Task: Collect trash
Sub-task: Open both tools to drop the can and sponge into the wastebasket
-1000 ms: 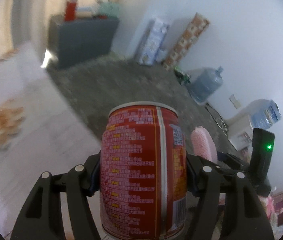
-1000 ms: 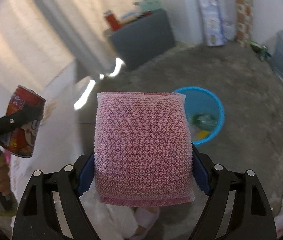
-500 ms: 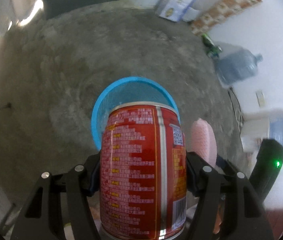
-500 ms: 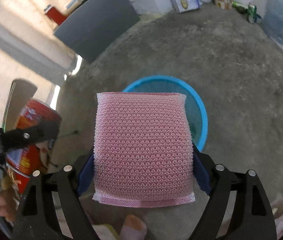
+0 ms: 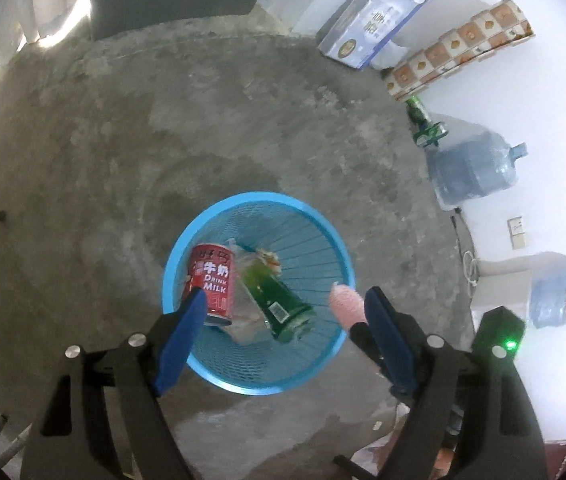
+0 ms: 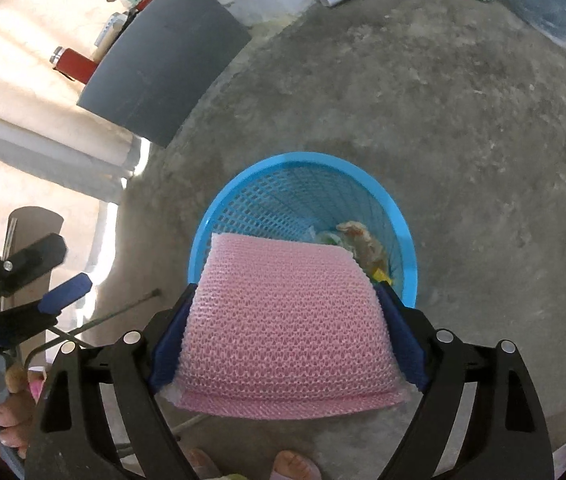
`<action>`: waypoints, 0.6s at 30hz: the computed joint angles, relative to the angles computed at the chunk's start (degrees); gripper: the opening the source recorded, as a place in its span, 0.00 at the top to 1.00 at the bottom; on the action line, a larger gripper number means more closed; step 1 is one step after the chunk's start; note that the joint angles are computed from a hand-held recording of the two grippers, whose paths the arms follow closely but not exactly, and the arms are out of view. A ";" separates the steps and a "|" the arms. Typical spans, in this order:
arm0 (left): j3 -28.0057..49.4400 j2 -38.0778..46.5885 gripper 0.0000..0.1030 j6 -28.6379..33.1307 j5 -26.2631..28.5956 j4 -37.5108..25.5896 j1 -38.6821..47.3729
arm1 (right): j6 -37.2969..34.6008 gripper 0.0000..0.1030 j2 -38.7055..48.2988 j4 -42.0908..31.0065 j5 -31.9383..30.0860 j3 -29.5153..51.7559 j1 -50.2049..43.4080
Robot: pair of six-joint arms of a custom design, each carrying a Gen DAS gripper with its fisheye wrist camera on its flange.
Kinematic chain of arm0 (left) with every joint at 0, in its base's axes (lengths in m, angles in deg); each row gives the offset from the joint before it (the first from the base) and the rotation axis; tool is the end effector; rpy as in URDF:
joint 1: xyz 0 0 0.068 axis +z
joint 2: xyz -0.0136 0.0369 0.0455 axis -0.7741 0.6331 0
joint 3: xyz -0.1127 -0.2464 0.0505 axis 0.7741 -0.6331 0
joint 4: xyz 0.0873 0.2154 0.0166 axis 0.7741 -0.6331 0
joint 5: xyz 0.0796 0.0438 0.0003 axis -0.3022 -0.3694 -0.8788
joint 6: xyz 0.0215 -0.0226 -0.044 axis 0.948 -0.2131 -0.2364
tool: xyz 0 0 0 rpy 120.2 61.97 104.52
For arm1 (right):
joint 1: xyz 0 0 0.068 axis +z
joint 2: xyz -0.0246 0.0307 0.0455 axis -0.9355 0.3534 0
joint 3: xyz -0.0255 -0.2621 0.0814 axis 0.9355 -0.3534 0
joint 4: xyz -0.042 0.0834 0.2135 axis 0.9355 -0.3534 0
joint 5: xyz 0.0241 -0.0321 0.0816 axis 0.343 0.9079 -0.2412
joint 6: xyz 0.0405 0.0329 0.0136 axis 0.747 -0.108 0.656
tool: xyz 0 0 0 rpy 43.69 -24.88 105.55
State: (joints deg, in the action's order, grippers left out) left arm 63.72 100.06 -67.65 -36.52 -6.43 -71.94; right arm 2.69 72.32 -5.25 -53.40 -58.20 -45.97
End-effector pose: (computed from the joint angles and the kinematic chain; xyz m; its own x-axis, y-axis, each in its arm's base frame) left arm 0.3102 -0.1358 0.1437 -0.9784 0.0817 -0.1898 0.1624 0.8721 -0.4616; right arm 0.1793 0.0813 0.0992 -0.8153 0.5378 -0.2144 0.3991 0.7904 0.4648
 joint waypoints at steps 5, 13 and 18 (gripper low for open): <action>-1.12 -6.60 0.24 1.67 2.38 -3.55 1.19 | -0.41 0.15 -0.54 2.60 -0.28 -0.73 -2.15; -2.88 -21.79 0.24 11.44 8.20 -16.79 7.82 | 3.17 0.11 -7.18 2.81 -1.08 -2.46 -4.23; -1.42 -32.06 0.23 22.39 14.41 -30.88 18.69 | 7.12 0.11 -19.65 -7.14 3.01 -2.89 1.44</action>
State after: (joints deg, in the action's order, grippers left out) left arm 62.31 68.00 -45.26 -22.12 -37.31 -53.25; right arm 9.80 52.66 -12.39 -50.39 -61.10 -44.53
